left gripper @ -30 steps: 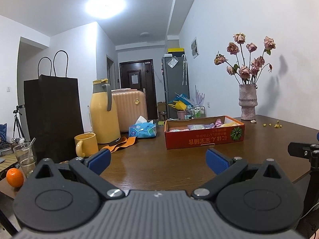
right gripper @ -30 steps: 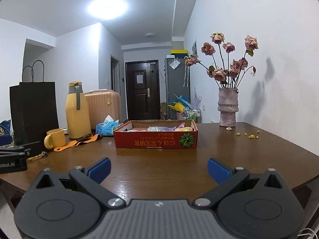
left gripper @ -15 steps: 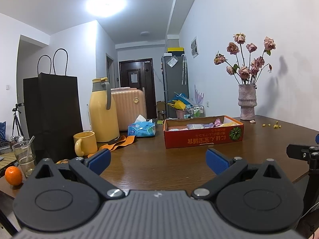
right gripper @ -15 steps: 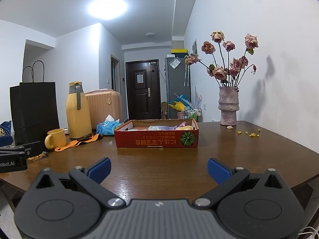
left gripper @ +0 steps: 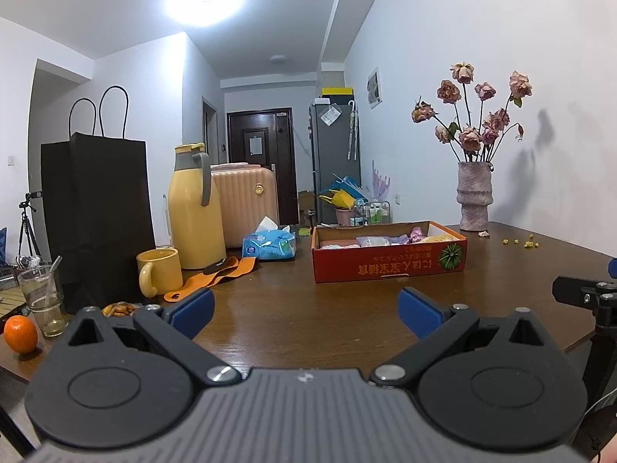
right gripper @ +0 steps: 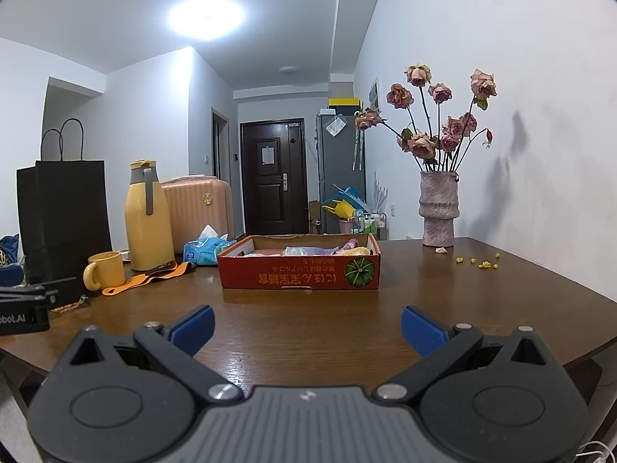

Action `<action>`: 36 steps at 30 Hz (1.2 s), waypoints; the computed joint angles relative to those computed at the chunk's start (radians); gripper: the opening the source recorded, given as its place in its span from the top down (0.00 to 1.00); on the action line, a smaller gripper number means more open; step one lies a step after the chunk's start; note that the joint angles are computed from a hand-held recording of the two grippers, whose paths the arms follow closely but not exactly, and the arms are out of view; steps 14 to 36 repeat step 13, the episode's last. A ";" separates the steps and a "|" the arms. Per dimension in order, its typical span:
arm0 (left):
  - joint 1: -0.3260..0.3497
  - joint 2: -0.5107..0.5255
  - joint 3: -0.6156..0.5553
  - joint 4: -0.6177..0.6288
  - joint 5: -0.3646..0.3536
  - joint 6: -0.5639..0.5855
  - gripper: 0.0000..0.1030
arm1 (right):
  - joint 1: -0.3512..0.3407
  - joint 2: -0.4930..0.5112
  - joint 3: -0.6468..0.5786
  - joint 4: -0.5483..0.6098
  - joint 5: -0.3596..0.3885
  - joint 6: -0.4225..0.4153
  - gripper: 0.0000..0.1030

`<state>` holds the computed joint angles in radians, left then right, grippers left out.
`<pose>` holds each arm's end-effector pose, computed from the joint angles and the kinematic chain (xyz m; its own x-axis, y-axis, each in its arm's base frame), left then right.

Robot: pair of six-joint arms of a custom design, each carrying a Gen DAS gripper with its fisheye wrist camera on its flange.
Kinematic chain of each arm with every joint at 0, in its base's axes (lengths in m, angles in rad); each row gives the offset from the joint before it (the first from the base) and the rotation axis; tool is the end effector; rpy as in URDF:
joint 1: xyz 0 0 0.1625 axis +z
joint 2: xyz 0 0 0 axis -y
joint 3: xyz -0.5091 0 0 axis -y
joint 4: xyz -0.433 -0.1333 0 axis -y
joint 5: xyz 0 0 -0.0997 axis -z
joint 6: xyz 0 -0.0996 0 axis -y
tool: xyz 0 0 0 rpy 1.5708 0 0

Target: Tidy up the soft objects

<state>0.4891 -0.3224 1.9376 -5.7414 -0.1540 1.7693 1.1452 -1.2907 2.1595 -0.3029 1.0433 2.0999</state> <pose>-0.2346 -0.3873 -0.0409 -0.6116 -0.3598 -0.7047 0.6888 0.1962 -0.6979 -0.0144 -0.4761 0.1908 -0.6769 -0.4368 0.5925 -0.7191 0.2204 -0.6591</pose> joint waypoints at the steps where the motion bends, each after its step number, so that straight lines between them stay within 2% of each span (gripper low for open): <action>1: 0.000 0.000 -0.002 -0.005 0.001 0.008 0.00 | -0.001 0.000 0.001 -0.002 -0.002 0.000 0.00; 3: 0.001 -0.002 -0.006 -0.026 -0.001 0.038 0.00 | -0.002 -0.001 0.002 -0.003 -0.006 0.000 0.00; 7: 0.002 0.002 -0.007 -0.007 0.000 0.011 0.00 | -0.004 0.001 0.000 0.003 -0.009 -0.002 0.00; 11: -0.001 -0.001 -0.009 -0.042 -0.012 0.052 0.00 | -0.006 0.000 0.001 0.002 -0.016 -0.006 0.00; 36: -0.006 0.007 -0.009 -0.031 -0.022 0.036 0.00 | -0.007 0.000 0.002 -0.002 -0.018 -0.006 0.00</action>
